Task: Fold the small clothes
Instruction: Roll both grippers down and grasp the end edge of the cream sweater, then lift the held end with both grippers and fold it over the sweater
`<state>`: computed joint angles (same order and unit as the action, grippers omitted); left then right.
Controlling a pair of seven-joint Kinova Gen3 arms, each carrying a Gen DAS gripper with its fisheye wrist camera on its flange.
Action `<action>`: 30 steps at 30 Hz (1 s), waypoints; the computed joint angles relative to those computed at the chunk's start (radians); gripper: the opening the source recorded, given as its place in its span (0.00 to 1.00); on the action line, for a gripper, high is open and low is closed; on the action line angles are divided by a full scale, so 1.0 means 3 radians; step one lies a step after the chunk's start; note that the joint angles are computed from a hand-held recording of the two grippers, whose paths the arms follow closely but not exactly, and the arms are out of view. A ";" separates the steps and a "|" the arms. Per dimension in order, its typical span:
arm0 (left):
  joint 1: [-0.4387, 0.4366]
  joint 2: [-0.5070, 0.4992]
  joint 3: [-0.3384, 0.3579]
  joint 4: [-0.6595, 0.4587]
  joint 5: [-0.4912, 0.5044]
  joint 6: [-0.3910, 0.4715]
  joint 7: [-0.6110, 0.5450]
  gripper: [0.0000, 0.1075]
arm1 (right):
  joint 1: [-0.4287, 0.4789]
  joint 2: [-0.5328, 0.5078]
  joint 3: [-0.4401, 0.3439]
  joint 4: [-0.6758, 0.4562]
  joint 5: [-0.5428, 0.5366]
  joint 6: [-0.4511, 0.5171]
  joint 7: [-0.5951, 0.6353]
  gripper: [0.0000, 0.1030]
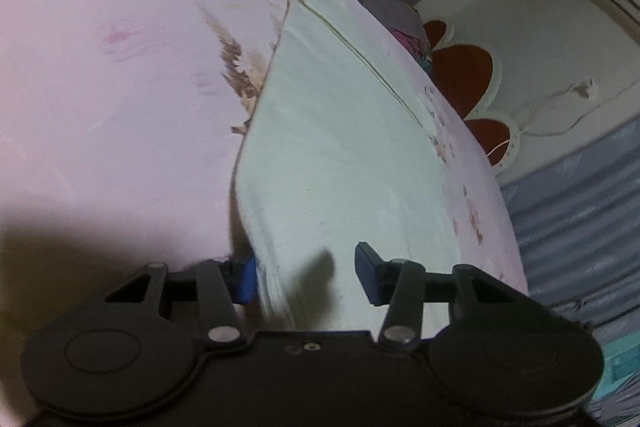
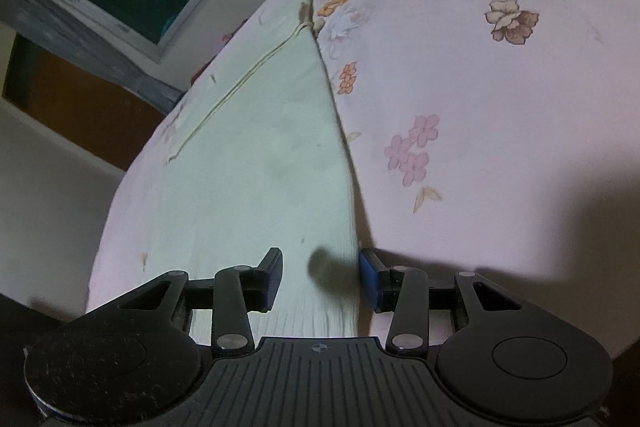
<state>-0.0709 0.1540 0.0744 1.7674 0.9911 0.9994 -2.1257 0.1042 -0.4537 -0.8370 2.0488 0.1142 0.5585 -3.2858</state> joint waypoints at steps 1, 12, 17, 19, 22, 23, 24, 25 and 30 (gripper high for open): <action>0.0016 -0.0001 0.0009 -0.0005 -0.0015 -0.0010 -0.0001 0.43 | -0.0034 0.0000 0.0050 0.0042 -0.0026 -0.0064 -0.0004 0.41; -0.0019 0.0073 0.0002 -0.0003 0.0122 -0.0022 -0.0010 0.39 | 0.0081 -0.0065 0.0116 0.0195 -0.0122 -0.0446 0.0145 0.41; -0.0039 0.0044 0.0013 0.0040 0.0125 -0.0030 -0.0037 0.35 | -0.0192 0.0056 0.0287 0.0268 -0.0201 -0.0564 0.0320 0.30; -0.0057 0.0021 -0.0004 0.0092 0.0140 -0.0021 -0.0078 0.31 | -0.0367 0.0074 0.0352 0.0277 -0.0269 -0.0539 0.0382 0.17; -0.0061 0.0027 -0.0026 0.0117 0.0150 -0.0047 -0.0021 0.23 | -0.0417 0.0043 0.0313 0.0323 -0.0311 -0.0590 0.0372 0.06; -0.0063 0.0032 -0.0028 0.0117 0.0160 -0.0056 0.0009 0.17 | -0.0406 0.0060 0.0292 0.0298 -0.0305 -0.0551 0.0388 0.04; -0.0057 0.0023 -0.0016 0.0108 0.0123 -0.0084 0.0041 0.05 | -0.0361 0.0076 0.0253 0.0279 -0.0276 -0.0531 0.0396 0.04; 0.0010 -0.0009 -0.0060 0.0120 0.0089 -0.0153 0.0026 0.04 | -0.0295 0.0070 0.0189 0.0259 -0.0244 -0.0518 0.0380 0.04; -0.0042 -0.0205 -0.0065 0.0307 0.0331 -0.0356 -0.0143 0.03 | -0.0247 -0.0076 0.0257 0.0130 -0.0137 -0.0422 0.0508 0.03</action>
<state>-0.0836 0.0925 0.0548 1.8595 1.0905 0.8926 -2.1685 0.0301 -0.4765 -0.7600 2.0878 0.0731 0.4319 -3.1332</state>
